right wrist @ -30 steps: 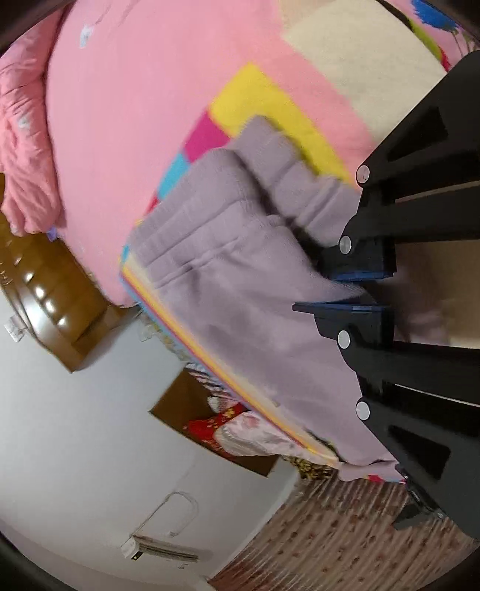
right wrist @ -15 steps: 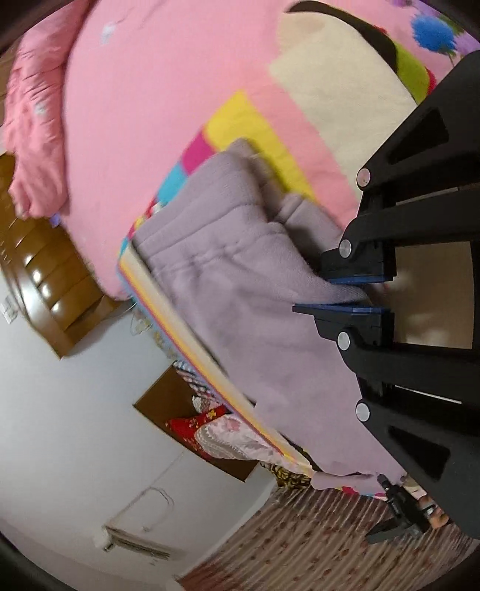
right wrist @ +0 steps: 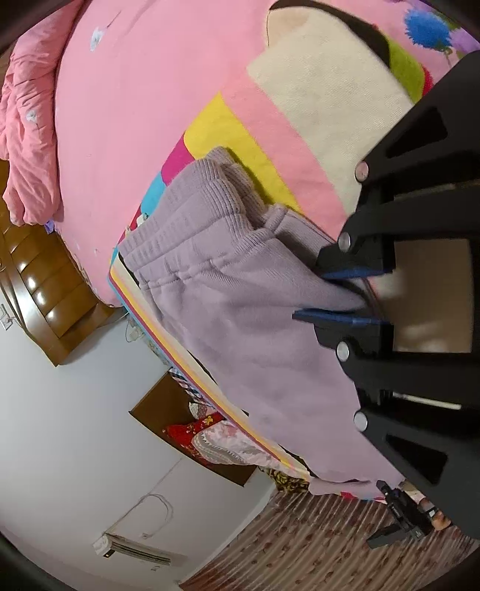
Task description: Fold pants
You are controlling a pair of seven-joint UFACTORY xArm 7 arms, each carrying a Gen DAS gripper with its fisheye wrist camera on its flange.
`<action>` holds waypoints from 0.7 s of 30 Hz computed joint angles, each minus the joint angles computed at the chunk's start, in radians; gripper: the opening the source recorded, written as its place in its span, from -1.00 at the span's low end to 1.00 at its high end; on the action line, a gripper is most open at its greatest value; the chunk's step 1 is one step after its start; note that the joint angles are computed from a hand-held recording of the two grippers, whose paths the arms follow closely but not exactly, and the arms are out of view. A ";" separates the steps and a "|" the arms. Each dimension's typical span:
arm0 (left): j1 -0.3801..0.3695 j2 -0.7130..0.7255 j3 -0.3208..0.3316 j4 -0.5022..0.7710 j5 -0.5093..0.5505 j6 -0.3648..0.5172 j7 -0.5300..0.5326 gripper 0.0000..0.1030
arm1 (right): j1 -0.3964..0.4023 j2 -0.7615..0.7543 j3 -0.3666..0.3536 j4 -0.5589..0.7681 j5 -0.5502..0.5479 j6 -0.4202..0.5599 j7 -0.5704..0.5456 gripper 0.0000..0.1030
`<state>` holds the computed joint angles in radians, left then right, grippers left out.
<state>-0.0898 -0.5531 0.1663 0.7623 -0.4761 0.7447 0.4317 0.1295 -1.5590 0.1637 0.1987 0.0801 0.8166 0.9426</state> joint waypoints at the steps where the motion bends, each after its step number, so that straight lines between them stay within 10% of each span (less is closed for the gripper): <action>1: 0.063 -0.027 -0.061 -0.021 0.035 -0.053 -0.034 0.30 | -0.001 0.003 0.009 0.021 0.002 0.025 0.011 -0.51; 4: 0.153 -0.120 -0.156 -0.099 0.194 -0.268 -0.196 0.51 | -0.045 -0.009 0.085 0.100 -0.045 0.120 0.040 0.45; 7: 0.100 -0.179 -0.125 -0.108 0.211 -0.328 -0.206 0.60 | -0.106 -0.002 0.212 0.195 -0.159 0.197 0.039 0.47; 12: -0.081 -0.180 -0.133 -0.095 0.254 -0.295 -0.147 0.82 | -0.053 0.184 0.230 0.238 -0.187 0.055 -0.020 0.46; 21: -0.032 -0.045 -0.286 -0.102 0.479 -0.204 -0.240 0.83 | 0.028 0.248 0.215 0.181 -0.228 0.132 -0.026 0.38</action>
